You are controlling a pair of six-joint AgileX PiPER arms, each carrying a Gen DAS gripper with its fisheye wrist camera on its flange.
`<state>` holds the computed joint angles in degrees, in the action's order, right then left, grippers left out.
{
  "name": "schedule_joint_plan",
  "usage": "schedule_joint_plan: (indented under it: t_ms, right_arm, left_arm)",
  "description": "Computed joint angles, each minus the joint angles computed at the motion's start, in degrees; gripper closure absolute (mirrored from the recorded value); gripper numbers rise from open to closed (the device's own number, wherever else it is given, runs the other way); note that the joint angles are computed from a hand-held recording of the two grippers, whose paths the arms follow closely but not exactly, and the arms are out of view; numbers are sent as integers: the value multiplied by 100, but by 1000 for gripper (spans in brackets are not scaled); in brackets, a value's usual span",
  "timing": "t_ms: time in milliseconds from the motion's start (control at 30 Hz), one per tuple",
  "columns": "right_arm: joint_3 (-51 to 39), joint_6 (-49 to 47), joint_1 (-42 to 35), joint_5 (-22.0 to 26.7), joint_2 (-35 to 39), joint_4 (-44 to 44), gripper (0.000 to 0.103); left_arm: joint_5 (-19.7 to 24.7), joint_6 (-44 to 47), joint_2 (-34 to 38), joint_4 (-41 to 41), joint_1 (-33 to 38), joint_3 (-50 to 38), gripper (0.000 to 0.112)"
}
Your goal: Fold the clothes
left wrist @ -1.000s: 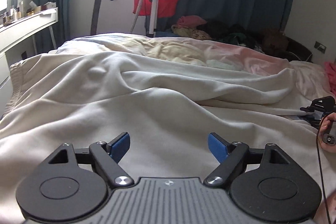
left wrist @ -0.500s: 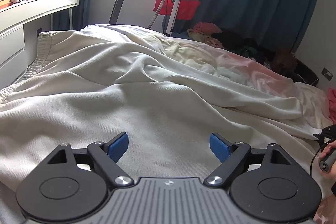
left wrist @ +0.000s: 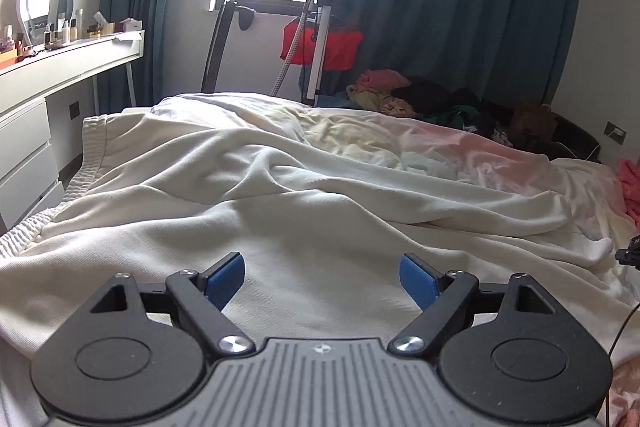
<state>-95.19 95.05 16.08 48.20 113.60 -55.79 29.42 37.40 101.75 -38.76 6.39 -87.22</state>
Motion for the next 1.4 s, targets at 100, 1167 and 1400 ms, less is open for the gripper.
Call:
schedule_joint_plan:
  t_ms: [100,1167,1400]
  right_arm:
    - [616,-390,214,-429,-599,-76,93]
    - [1247,-1259,1153,-884,-1593,497,18]
    - [1668,-259,788,-830,-1869,569,18]
  left_arm:
    - [-11,394,-301,-339,24,286,26]
    - [714,-2111,-369,735,1098,158,12]
    - [2550,-2840,1122,64,2377,-2120,13]
